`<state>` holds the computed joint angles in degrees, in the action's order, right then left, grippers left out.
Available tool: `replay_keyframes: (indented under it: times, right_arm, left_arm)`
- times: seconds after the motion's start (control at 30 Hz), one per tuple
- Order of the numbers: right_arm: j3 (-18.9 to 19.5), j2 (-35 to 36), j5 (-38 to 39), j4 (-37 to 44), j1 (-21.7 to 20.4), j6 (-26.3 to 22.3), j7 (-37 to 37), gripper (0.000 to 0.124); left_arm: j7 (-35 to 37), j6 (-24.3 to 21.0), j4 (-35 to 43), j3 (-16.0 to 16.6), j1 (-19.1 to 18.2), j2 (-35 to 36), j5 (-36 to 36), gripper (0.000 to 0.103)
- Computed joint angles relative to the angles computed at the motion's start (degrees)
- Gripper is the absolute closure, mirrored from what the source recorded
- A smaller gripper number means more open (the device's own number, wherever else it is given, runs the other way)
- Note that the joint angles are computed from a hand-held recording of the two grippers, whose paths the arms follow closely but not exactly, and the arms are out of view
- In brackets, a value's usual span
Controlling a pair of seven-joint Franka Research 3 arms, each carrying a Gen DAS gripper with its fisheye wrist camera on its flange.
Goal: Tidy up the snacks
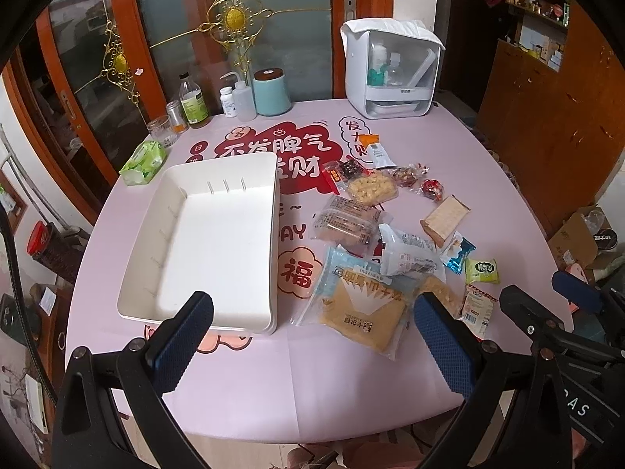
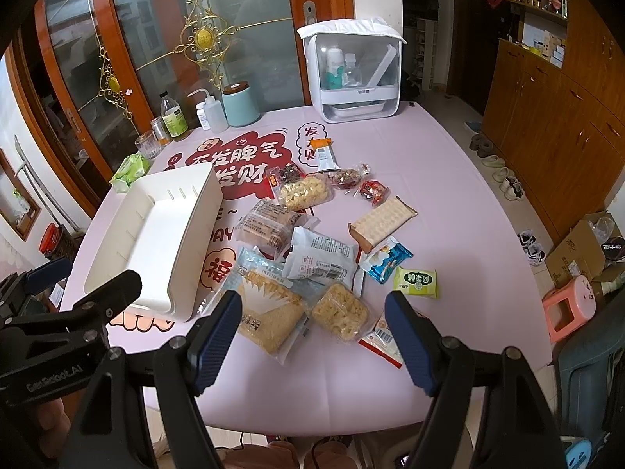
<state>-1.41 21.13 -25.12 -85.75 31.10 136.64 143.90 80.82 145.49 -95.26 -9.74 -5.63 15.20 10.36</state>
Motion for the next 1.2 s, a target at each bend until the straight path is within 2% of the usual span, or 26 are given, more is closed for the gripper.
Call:
replay_keyframes:
  times: [0.57,1.2]
  right_arm:
    - [-0.1,0.0,0.1,0.0,0.0,0.1,0.0,0.048]
    - [0.0,-1.2,1.7,-2.5,-1.4,1.7,-0.6,0.048]
  left_arm:
    - [0.0,0.3,0.4,-0.1,0.0,0.2,0.0,0.001]
    - [0.1,-1.9,2.9,-0.4,-0.8,2.2,0.1,0.001]
